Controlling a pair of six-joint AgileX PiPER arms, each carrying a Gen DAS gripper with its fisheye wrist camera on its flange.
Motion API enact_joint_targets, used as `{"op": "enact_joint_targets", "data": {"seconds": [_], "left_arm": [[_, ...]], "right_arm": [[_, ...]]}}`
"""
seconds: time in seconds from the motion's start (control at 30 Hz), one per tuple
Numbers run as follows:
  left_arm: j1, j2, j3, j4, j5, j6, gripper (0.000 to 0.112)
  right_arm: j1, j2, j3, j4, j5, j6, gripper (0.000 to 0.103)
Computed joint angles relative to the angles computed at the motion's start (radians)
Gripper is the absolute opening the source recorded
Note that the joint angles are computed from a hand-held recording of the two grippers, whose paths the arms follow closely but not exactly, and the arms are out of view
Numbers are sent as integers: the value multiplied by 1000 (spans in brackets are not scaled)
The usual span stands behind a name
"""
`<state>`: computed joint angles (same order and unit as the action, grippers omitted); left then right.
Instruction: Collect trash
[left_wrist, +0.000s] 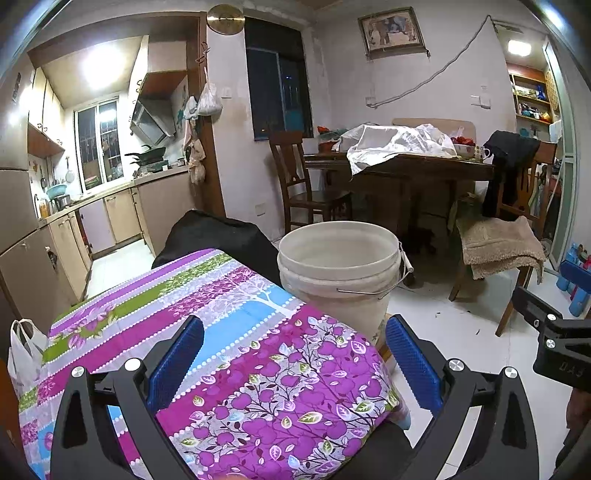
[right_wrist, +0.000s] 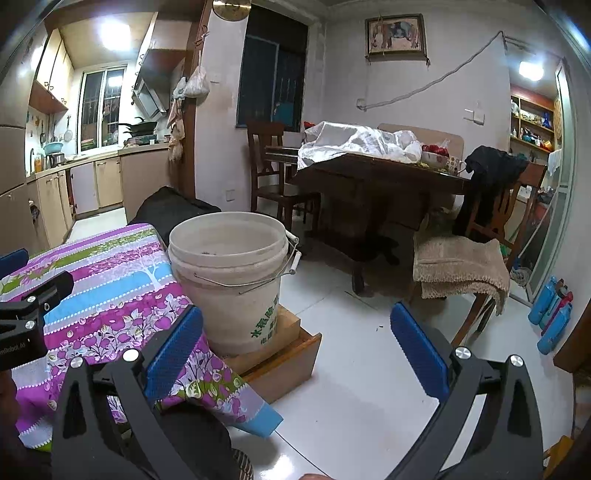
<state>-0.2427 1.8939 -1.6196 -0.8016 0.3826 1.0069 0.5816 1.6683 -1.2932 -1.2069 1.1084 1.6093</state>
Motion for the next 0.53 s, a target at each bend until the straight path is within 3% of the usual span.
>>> {"op": "enact_joint_targets", "data": {"seconds": [0.07, 0.23, 0.4, 0.53], "left_arm": [[-7, -8, 29, -37, -42, 47, 98], [-12, -21, 66, -117, -62, 143, 97], [-10, 1, 16, 36, -3, -14, 97], [-17, -1, 29, 79, -44, -52, 98]], "right_arm": [[-2, 0, 1, 2, -3, 3, 98], [-3, 0, 1, 6, -4, 7, 98], [-2, 2, 1, 7, -5, 10, 98], [-2, 9, -6, 12, -13, 2, 98]]}}
